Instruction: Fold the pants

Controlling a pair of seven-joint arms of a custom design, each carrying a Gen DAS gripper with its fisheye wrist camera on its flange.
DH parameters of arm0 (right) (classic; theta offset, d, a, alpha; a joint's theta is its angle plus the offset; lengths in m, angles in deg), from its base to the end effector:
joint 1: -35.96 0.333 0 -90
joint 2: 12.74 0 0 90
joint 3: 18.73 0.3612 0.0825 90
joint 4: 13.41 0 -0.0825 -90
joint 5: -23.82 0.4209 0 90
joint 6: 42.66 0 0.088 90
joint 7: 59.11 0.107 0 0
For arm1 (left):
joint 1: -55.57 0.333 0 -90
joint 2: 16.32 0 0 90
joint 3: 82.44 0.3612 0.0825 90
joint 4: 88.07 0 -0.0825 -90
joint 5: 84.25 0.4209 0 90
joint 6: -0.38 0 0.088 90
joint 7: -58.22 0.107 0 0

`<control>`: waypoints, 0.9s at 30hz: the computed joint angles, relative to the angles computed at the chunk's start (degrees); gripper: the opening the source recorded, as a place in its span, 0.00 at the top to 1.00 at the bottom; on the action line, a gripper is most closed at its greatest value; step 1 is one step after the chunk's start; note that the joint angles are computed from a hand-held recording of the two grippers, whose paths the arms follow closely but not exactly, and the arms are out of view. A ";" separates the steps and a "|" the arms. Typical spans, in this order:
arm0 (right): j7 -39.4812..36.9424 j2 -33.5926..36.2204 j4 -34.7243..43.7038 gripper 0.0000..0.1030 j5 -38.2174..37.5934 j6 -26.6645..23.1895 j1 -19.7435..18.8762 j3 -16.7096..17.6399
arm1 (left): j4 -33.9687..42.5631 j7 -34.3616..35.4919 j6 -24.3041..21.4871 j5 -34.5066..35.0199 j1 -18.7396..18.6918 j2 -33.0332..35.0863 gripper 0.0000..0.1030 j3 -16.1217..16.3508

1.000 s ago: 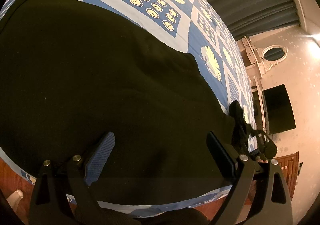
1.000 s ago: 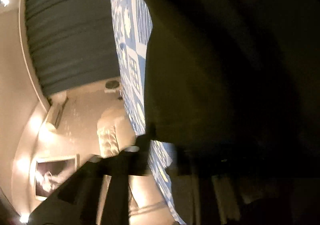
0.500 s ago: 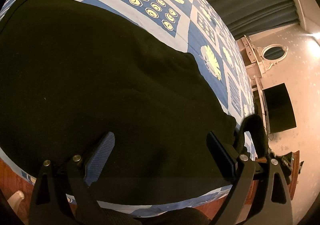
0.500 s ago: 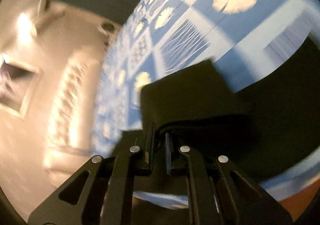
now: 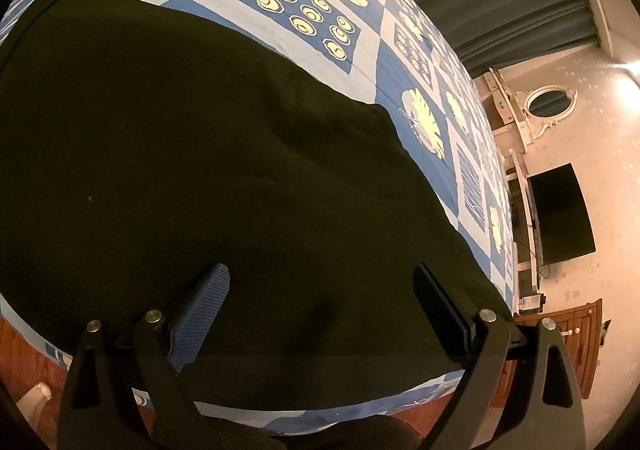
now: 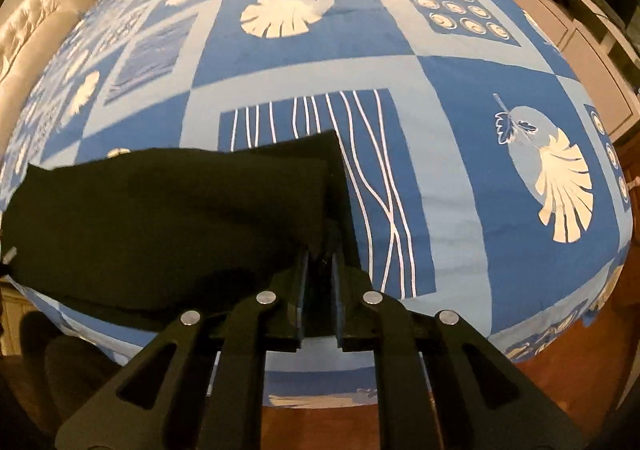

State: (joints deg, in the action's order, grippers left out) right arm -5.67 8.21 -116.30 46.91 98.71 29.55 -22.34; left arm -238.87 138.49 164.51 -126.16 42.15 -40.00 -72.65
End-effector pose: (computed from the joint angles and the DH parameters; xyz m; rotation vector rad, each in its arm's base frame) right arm 0.7074 -0.1212 0.3998 -2.1326 1.7556 -0.2527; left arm 0.4449 0.0113 0.4597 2.6736 -1.1451 1.1439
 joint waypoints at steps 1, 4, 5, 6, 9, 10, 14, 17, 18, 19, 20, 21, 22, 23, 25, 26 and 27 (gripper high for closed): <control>-0.52 -0.06 0.52 0.90 1.24 -1.01 -0.60 0.43 | -0.01 -0.04 -0.04 0.17 0.12 -0.01 0.11 -0.12; -3.03 0.39 1.84 0.89 4.38 -1.84 -2.01 1.06 | 0.00 -0.02 -0.15 0.59 0.27 0.04 0.11 -0.32; -1.14 1.11 2.13 0.87 0.95 -1.97 -0.80 -0.39 | 0.00 -0.04 -0.17 0.67 0.32 0.05 0.11 -0.35; 0.72 1.66 2.80 0.79 -0.62 -3.62 -0.45 -1.13 | 0.01 -0.12 -0.20 0.81 0.40 0.08 0.11 -0.42; 4.11 2.26 3.89 0.48 5.84 -6.96 -3.64 -0.23 | 0.16 -0.53 -0.31 1.49 0.70 0.29 0.11 -0.79; 4.02 1.83 3.32 0.39 9.62 -7.09 -5.06 0.54 | 0.14 -0.68 -0.42 1.84 0.86 0.27 0.11 -0.95; 1.60 -1.19 -2.54 0.38 33.68 -10.05 -11.55 3.58 | 0.28 -0.86 -0.63 2.56 1.02 0.42 0.11 -1.05; 0.66 -2.34 -7.90 0.39 47.93 -19.04 -14.09 3.84 | 0.33 -1.32 -0.66 3.09 1.25 0.53 0.11 -1.33; 0.03 -2.72 -9.30 0.43 50.46 -20.51 -13.99 3.62 | 0.38 -1.51 -0.74 3.43 1.39 0.58 0.11 -1.47; -1.00 -3.04 -10.81 0.43 53.14 -22.36 -13.84 3.55 | 0.42 -1.69 -0.85 3.83 1.55 0.60 0.11 -1.61; -1.21 -2.74 -11.45 0.43 54.65 -24.79 -13.54 3.42 | 0.42 -1.75 -0.88 4.06 1.58 0.64 0.11 -1.65; -1.26 -2.38 -11.81 0.43 55.81 -26.62 -13.10 3.20 | 0.54 -1.97 -0.87 4.29 1.63 0.77 0.11 -1.78; -1.03 -2.12 -12.07 0.43 56.42 -27.94 -12.43 2.94 | 0.54 -2.07 -0.91 4.51 1.68 0.76 0.11 -1.82; -0.58 -1.63 -11.92 0.43 56.26 -28.50 -11.58 2.65 | 0.54 -2.12 -0.96 4.64 1.67 0.74 0.11 -1.81; -1.29 -1.67 -12.36 0.43 57.50 -26.42 -10.00 2.26 | 0.50 -2.19 -0.83 4.48 1.46 0.70 0.11 -1.67; -2.37 -1.49 -12.39 0.43 59.41 -26.30 -9.87 2.26 | 0.50 -2.22 -0.82 4.52 1.43 0.70 0.11 -1.64; -3.17 -1.47 -12.54 0.43 61.15 -26.08 -9.78 2.21 | 0.51 -2.14 -0.75 4.27 1.22 0.69 0.11 -1.48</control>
State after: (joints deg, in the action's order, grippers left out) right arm -8.84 6.74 -128.84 108.05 72.63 19.77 -20.13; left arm -238.36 136.35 163.76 -121.89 43.38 -39.31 -74.13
